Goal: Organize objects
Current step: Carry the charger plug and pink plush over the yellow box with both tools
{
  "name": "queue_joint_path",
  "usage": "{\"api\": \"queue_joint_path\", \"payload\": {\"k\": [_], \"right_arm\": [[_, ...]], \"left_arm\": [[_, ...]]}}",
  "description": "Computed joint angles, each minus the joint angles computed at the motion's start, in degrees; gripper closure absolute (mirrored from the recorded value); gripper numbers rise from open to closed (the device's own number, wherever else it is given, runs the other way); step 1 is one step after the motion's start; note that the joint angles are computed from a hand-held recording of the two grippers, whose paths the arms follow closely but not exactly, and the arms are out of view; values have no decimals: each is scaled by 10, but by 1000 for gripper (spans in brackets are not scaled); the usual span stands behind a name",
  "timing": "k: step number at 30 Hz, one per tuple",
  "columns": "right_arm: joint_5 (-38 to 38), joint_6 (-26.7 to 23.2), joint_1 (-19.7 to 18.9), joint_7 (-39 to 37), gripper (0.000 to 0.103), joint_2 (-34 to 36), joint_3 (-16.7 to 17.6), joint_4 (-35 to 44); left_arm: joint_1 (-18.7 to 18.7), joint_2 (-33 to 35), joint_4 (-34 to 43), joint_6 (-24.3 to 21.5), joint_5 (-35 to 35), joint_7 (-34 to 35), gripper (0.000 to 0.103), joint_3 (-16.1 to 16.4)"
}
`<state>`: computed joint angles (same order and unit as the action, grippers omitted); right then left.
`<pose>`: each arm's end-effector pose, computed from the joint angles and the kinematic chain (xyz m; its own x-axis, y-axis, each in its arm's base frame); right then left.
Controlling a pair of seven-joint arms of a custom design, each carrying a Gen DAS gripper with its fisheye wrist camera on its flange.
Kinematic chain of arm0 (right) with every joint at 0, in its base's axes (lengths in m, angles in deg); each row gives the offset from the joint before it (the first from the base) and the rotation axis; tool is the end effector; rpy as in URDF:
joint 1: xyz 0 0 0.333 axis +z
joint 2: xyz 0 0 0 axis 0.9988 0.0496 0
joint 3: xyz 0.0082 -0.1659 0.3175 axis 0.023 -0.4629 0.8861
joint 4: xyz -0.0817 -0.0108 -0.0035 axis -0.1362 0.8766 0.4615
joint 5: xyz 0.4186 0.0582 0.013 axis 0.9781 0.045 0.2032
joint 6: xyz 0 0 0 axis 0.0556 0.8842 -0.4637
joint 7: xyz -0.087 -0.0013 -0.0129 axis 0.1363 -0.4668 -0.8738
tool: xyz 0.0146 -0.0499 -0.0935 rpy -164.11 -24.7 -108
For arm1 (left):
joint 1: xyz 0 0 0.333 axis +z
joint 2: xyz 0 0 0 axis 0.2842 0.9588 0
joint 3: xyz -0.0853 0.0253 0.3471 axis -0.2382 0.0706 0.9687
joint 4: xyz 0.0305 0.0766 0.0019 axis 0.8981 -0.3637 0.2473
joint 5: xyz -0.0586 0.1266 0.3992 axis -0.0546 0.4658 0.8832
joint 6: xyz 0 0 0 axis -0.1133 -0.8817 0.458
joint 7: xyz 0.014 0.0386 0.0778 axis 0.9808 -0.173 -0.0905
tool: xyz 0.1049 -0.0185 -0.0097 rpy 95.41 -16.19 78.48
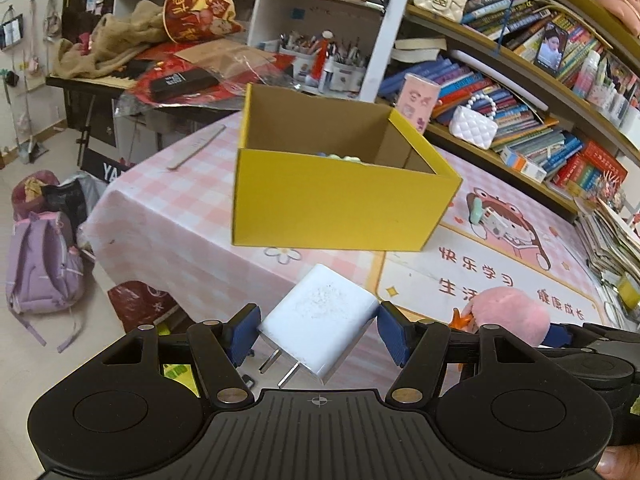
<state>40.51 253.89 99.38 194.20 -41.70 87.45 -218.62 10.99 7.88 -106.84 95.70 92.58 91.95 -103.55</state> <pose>0.4934 0.1512 0.5089 0.0677 -0.9939 -0.0875 -0.7337 0.0098 -0.6794 0.4976 -0.2626 0.5046 -0.1202 -0.9677 0.2215 -0.7048 -0.0740 -0.7055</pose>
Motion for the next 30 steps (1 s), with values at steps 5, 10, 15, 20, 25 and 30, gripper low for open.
{"api": "queue_joint_path", "payload": {"k": [5, 10, 15, 20, 25, 30], "right_arm": [[-24, 8, -10, 26, 14, 5, 17, 8], [-66, 11, -23, 66, 14, 10, 34, 19], [-85, 4, -19, 83, 14, 15, 34, 30], [-97, -5, -15, 88, 14, 22, 31, 40], [-107, -4, -14, 87, 14, 33, 27, 51], [-137, 10, -26, 103, 14, 58, 26, 77]], "left_arm": [[10, -8, -8, 13, 0, 5, 39, 2], [17, -12, -15, 30, -19, 32, 40, 1], [22, -11, -17, 40, -48, 62, 40, 0], [24, -5, -13, 43, -70, 81, 40, -3], [33, 9, 2, 41, -55, 68, 39, -9], [41, 33, 36, 31, 35, -2, 39, -7]]}}
